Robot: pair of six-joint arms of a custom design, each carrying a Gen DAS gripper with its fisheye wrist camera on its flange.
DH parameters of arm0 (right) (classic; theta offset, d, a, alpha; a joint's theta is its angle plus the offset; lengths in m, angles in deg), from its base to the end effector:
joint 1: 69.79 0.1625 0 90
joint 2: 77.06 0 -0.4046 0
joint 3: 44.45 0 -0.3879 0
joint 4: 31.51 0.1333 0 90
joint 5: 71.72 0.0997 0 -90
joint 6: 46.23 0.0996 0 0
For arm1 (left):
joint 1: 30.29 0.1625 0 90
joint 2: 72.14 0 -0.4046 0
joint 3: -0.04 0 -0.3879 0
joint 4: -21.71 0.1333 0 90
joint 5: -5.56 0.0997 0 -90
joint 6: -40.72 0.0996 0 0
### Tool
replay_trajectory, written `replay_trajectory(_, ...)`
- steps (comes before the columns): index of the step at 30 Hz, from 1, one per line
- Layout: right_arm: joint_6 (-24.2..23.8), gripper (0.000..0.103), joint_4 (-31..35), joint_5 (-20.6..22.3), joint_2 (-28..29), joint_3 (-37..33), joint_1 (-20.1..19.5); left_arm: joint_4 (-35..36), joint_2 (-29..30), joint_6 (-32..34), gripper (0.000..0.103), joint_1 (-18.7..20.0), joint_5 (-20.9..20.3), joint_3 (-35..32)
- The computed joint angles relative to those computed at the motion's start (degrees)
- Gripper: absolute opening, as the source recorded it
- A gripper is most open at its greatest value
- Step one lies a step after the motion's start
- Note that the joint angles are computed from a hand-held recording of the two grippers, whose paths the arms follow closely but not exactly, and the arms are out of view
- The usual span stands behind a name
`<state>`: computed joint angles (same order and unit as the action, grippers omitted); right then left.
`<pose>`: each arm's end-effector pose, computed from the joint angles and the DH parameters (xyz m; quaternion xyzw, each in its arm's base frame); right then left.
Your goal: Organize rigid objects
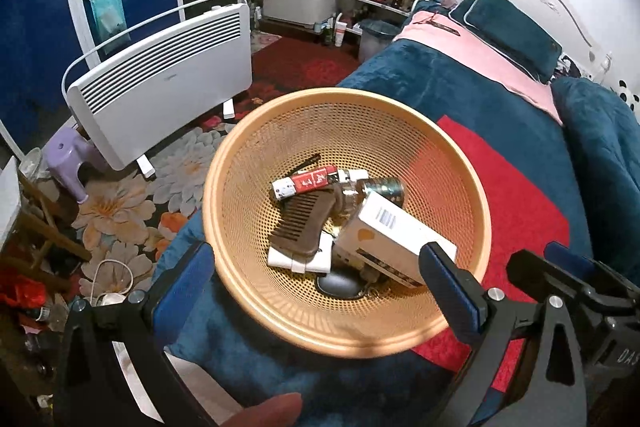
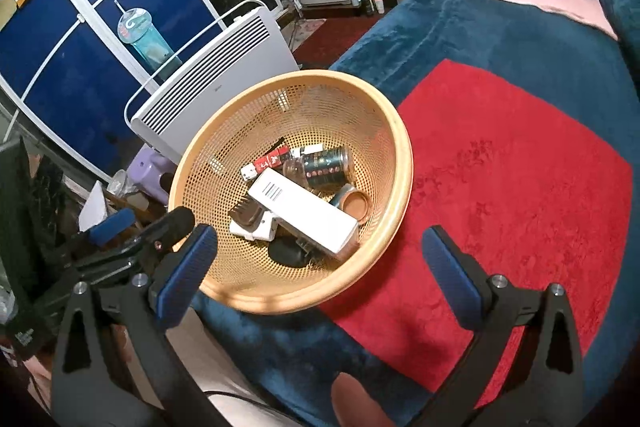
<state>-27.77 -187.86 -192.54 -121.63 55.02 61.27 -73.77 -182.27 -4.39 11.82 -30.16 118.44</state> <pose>0.4732 -0.4180 0.0650 0.1620 -0.9458 0.2147 0.1818 -0.1096 -0.3878 0.4237 0.0327 0.8891 -0.3159 0.3296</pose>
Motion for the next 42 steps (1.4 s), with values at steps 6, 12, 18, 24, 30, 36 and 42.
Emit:
replay_trajectory(6,0.91,0.103,-0.17,-0.51,-1.16,1.81,0.17,1.55,-0.36,-1.34,0.102,-1.43,-0.07,0.63)
replay_trajectory(12,2.13,0.103,-0.9,-0.58,-3.12,4.54,0.09,1.46,-0.52,-1.12,0.102,-2.55,-1.08,1.29)
replay_trajectory(18,2.64,0.103,-2.07,-0.96,-4.89,6.73,-0.01,0.71,-0.14,-0.92,0.102,-3.6,-2.06,2.16)
replay_trajectory(24,3.35,0.103,-2.96,-1.06,-6.9,9.27,-0.29,-0.06,0.6,-0.51,0.102,-4.7,-3.18,3.08)
replay_trajectory(30,3.64,0.103,-3.78,-1.43,-8.01,10.89,-0.4,-1.26,1.59,-0.06,0.102,-5.21,-4.13,3.67)
replay_trajectory(36,4.57,0.103,-4.15,-2.45,-9.51,13.17,-0.26,-3.36,3.11,0.98,0.102,-5.89,-5.56,4.71)
replay_trajectory(42,6.5,0.103,-4.09,-3.28,-11.72,15.95,-0.7,-6.35,5.13,2.93,0.102,-6.55,-7.28,5.57)
